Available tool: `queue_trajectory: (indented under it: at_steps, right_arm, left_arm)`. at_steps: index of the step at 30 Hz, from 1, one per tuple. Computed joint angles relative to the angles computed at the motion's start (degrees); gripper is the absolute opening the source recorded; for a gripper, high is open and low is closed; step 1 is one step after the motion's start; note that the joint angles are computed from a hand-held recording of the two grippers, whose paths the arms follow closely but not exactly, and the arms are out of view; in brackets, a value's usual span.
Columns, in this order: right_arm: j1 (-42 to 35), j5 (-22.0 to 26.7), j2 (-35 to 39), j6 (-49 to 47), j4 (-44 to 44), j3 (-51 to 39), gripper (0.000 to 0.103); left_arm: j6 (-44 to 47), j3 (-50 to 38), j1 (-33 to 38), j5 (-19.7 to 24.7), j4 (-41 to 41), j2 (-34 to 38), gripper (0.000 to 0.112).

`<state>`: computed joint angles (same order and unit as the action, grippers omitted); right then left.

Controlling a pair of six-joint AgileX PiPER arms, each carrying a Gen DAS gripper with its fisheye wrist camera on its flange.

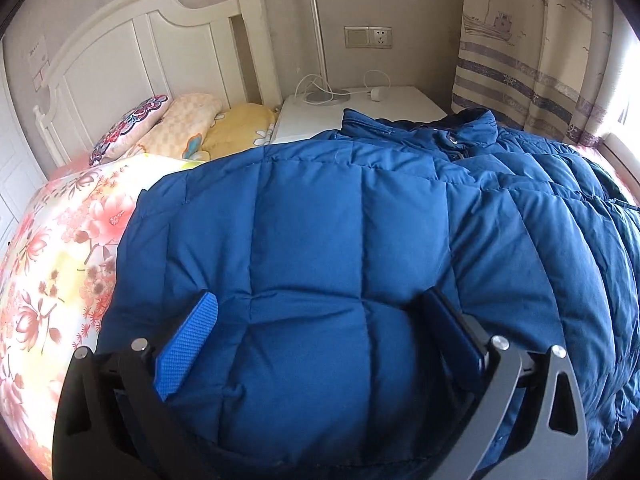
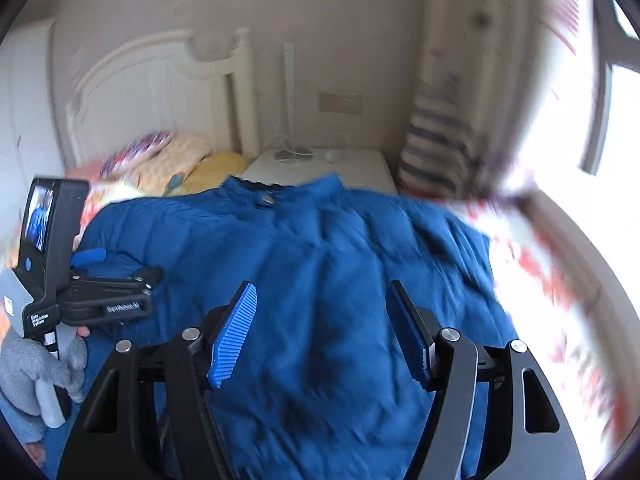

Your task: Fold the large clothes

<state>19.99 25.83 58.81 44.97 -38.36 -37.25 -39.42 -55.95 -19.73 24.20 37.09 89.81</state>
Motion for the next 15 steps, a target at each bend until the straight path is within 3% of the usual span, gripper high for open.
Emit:
queue_trajectory:
  at_steps: [5,6,11,15]
  right_arm:
    - [-2.0,2.9,17.9,-13.4,9.8,-10.8,0.067]
    - [-2.4,1.5,19.6,-13.5,9.2,-10.8,0.068]
    - [-6.1,1.1,16.7,-23.0,16.9,-11.6,0.067]
    - [-16.1,-0.3,17.7,-30.1,25.8,-14.1,0.068]
  left_arm:
    - [1.1,0.2,0.4,-0.5,-1.3,-0.3,0.101]
    - [1.3,0.1,0.5,-0.5,-1.5,-0.2,0.101]
    - [1.9,0.1,0.7,-0.4,-2.0,-0.3,0.101]
    - [1.6,0.2,0.7,-0.5,-1.7,-0.4,0.101]
